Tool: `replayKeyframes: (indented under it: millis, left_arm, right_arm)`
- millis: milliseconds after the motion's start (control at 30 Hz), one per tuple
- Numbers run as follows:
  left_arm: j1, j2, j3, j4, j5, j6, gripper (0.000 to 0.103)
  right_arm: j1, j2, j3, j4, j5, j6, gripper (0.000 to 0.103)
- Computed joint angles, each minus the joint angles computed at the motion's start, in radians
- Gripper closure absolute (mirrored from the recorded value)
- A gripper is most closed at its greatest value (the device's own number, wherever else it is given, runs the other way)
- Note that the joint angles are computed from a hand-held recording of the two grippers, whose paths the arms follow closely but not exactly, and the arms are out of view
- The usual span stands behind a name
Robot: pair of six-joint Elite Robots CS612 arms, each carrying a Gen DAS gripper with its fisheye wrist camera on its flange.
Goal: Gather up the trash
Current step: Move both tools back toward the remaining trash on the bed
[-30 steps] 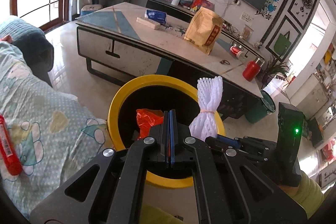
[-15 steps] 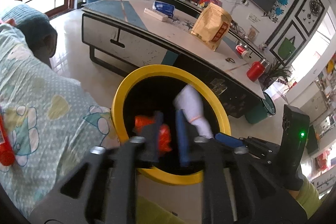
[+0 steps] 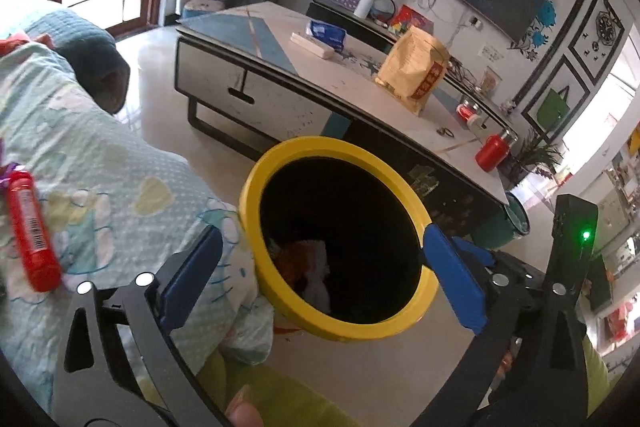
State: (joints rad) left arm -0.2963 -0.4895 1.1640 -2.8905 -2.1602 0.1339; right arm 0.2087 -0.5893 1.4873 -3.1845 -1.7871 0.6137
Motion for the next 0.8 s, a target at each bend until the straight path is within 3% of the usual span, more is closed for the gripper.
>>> replayKeyframes:
  millis: [233,800]
  left_arm:
    - [0.018,-0.034,0.062,-0.121,0.054,-0.030,0.011]
    - [0.074,-0.075,0.148,-0.349,0.121,-0.136,0.011]
  right_arm:
    - [0.017,-0.010,-0.002,-0.031,-0.059,-0.018,0.025]
    - [0.082,-0.007,-0.070,-0.067,-0.089,-0.158,0.024]
